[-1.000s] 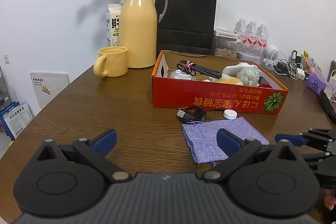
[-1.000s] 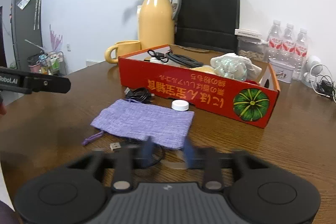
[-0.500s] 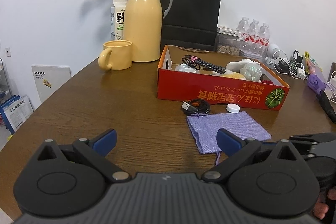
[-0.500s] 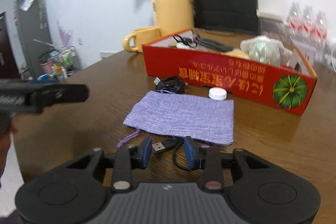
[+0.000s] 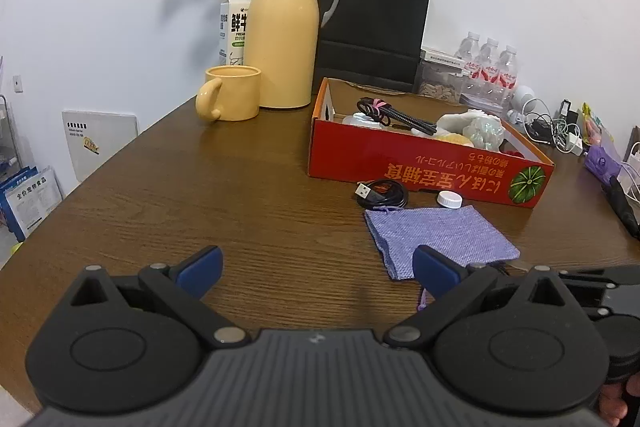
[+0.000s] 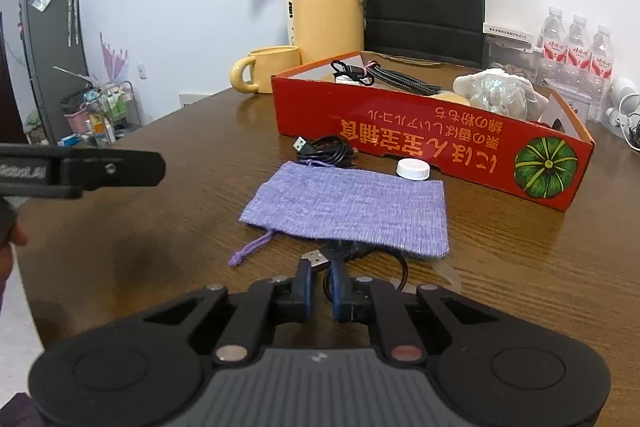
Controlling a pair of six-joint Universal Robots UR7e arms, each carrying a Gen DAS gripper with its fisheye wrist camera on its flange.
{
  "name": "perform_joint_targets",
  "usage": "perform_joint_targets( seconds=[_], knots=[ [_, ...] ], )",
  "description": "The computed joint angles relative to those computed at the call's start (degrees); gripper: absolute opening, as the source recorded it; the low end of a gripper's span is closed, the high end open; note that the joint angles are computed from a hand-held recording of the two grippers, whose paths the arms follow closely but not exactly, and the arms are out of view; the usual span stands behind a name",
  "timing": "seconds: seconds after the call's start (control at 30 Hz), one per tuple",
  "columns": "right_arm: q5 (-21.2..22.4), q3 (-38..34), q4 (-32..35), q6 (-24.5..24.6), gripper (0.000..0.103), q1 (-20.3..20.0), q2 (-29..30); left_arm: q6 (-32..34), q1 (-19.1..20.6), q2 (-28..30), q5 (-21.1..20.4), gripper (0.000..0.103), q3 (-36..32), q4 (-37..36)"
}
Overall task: Organize objects
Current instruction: 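Grasp the black USB cable beside the purple cloth with the right tool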
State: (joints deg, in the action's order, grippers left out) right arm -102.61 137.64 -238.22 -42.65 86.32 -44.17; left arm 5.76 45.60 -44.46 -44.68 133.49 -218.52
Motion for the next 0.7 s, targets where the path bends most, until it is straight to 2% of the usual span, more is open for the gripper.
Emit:
perform_joint_targets(
  seconds=[0.07,0.17,0.23,0.3,0.4,0.47,0.5,0.53,0.57,0.7],
  knots=[
    [0.31,0.68,0.18,-0.08,0.008,-0.11,-0.39,-0.12,-0.06,-0.03,0.05,0.103,0.15,-0.11],
    [-0.87,0.42,0.3,0.74,0.015,0.39,-0.4,-0.16,-0.14,-0.02,0.01,0.103,0.26,-0.18],
    [-1.79,-0.35,0.18,1.53,0.037,1.01,-0.03,-0.19,-0.26,-0.02,-0.19,0.103,0.42,-0.29],
    [-2.23,-1.16,0.63,2.03,0.042,1.52,0.25,-0.11,-0.28,-0.07,-0.4,0.103,0.59,-0.36],
    [-5.2,-3.42,2.52,3.71,0.042,2.66,1.13,-0.47,-0.18,-0.05,-0.51,0.103,0.64,0.02],
    [-7.66,-4.6,0.43,2.51,0.036,3.74,2.92,-0.65,-0.03,-0.12,-0.54,0.103,0.83,0.17],
    [-7.47,-4.45,0.39,2.27,0.034,3.73,2.94,-0.79,0.05,-0.22,-0.59,0.103,0.96,0.3],
    [-6.79,-3.98,0.39,1.9,0.024,3.55,2.78,-0.96,0.11,-0.32,-0.55,0.103,1.07,0.45],
    [-6.36,-3.55,0.23,1.68,0.019,3.44,2.66,-1.11,0.13,-0.41,-0.49,0.103,1.19,0.49],
    [-4.45,-1.38,-1.04,1.21,0.015,2.58,2.06,-1.5,0.16,-0.51,-0.39,0.103,1.36,0.4]
  ],
)
